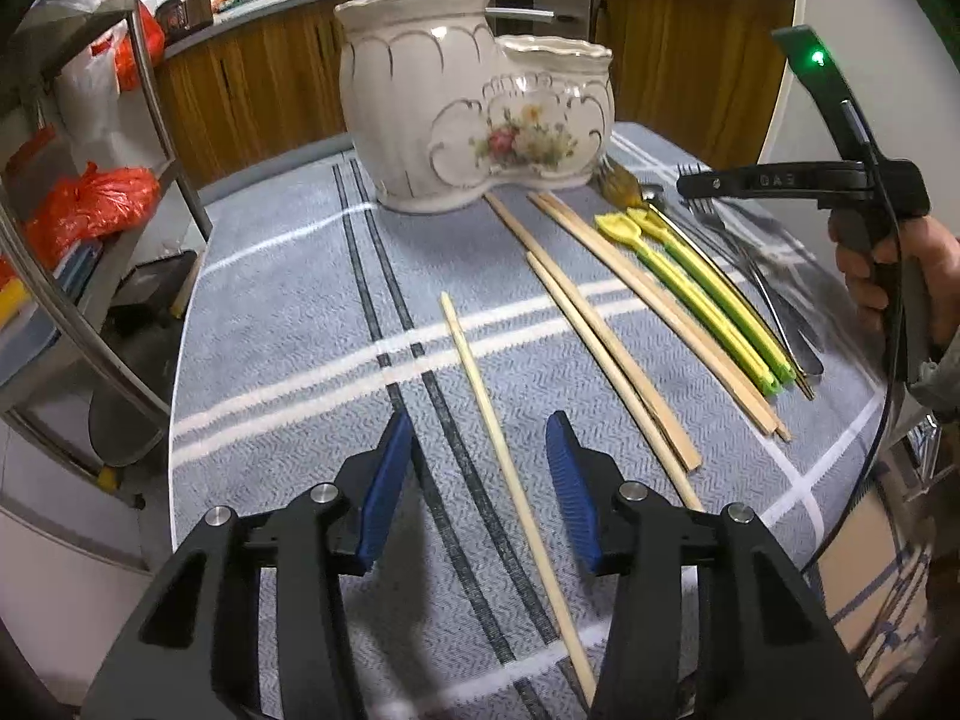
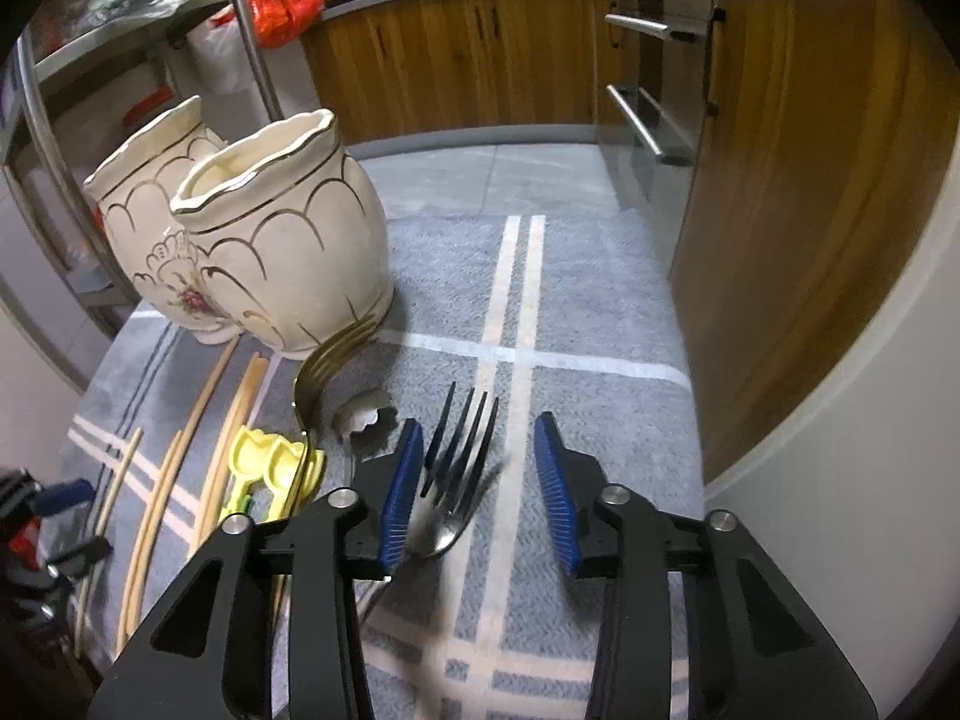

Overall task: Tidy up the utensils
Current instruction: 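Close the left gripper on a single wooden chopstick while the right gripper grasps the metal fork, then lift the chopstick with the left gripper over the large pot while the right gripper lifts the fork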

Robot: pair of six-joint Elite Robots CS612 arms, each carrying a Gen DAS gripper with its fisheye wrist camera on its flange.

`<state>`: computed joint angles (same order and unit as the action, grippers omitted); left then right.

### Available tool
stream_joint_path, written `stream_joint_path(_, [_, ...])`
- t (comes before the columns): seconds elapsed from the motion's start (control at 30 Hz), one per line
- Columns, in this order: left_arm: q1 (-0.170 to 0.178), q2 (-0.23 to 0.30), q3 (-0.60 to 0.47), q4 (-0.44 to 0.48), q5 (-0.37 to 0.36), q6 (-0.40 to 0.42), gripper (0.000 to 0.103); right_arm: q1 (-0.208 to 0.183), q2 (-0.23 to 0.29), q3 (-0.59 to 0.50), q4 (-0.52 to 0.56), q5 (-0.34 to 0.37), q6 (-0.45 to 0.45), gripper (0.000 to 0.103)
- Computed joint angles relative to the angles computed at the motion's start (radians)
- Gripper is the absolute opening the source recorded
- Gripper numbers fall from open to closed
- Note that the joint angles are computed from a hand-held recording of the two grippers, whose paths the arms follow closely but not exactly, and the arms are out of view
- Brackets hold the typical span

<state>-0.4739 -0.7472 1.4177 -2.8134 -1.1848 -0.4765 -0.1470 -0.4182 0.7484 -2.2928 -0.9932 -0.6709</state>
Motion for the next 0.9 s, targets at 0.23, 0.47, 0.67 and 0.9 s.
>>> stream_joint_path(0.23, [0.012, 0.001, -0.002, -0.023, -0.021, -0.008, 0.016, -0.004, 0.001, -0.019, 0.039, 0.049, -0.020, 0.003])
stream_joint_path(0.47, [0.026, 0.011, -0.007, -0.066, -0.060, 0.030, 0.004, -0.022, -0.061, 0.097, -0.122, 0.114, 0.005, 0.003])
stream_joint_path(0.67, [0.032, 0.011, -0.001, -0.136, -0.079, 0.051, 0.004, -0.037, -0.123, 0.220, -0.326, 0.169, 0.029, 0.004])
stream_joint_path(0.9, [0.031, 0.009, 0.032, -0.362, -0.040, 0.120, 0.004, -0.059, -0.176, 0.338, -0.582, 0.233, 0.092, 0.004])
